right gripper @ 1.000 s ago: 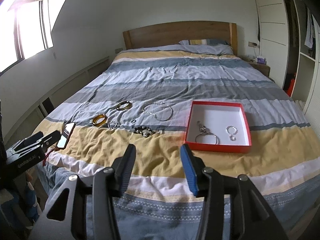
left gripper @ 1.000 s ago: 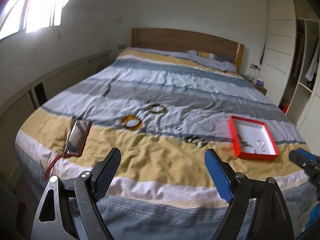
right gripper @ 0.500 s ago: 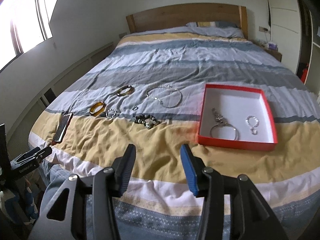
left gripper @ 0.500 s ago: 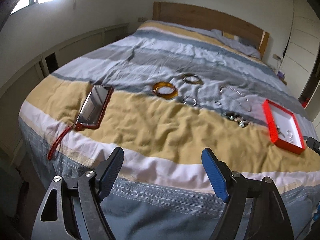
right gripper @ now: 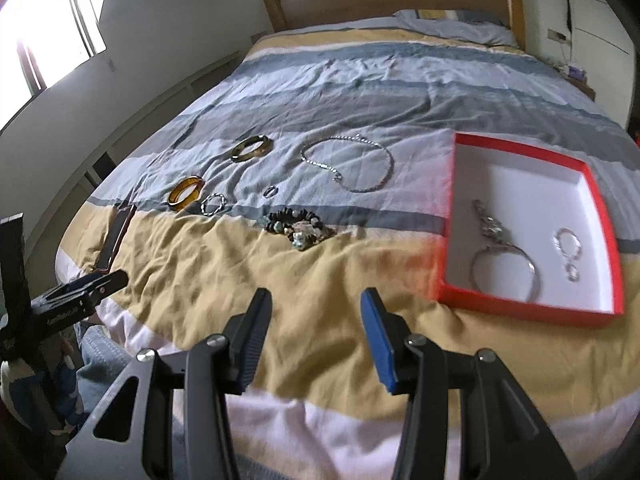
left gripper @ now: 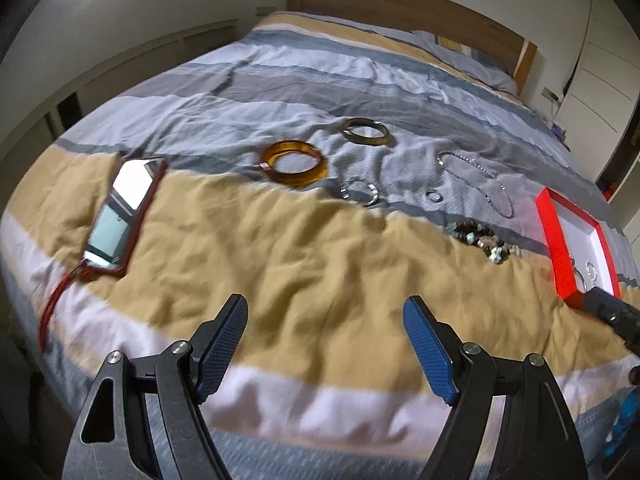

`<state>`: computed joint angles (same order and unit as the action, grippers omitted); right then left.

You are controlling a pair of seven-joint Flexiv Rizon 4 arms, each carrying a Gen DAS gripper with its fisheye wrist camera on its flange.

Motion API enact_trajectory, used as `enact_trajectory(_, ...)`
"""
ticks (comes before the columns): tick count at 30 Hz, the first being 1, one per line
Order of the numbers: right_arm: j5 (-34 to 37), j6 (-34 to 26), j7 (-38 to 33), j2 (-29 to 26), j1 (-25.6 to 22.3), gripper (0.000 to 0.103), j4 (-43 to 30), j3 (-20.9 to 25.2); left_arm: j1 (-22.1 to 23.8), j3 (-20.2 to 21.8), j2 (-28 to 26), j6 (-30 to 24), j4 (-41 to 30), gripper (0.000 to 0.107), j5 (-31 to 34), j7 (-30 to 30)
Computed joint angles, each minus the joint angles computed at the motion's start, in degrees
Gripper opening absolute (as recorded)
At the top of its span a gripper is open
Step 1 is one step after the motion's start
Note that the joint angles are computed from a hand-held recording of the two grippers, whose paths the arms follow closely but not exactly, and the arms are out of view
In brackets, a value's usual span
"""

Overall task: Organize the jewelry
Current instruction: 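Lower both open tools toward the twisted silver hoop and beaded bracelet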

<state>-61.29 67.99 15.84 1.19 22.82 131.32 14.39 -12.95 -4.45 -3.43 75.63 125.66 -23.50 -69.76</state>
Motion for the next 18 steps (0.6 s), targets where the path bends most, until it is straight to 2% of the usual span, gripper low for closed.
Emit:
enact_trajectory(3, -2.28, 3.96, -0.82, -3.21, -0.95, 0.045, -1.40, -2.02, 0.13, -1.09, -3.87, -0.02, -3.74, 0.079, 0.13, 0.69)
enact_trajectory(7, -4.17, 7.70, -2.21, -6.74, -1.41, 0.045, -3.32, -4.34, 0.26, -1.67, -9.36, -1.05, -9.71, 0.079, 2.73, -1.35)
enact_trajectory(15, -3.43, 12.18, -6.14, -12.03, -1.13, 0.049, -6.19, -8.22, -0.63, -0.57, -17.94, -4.33, -19.82, 0.079, 8.88, -7.16)
enact_trajectory(18, -4.03, 13.37, -6.97, -13.07, -0.90, 0.050, -6.81, -9.57, -0.33, -0.90, -19.52, -5.00, -21.62, 0.079, 9.56, -7.90)
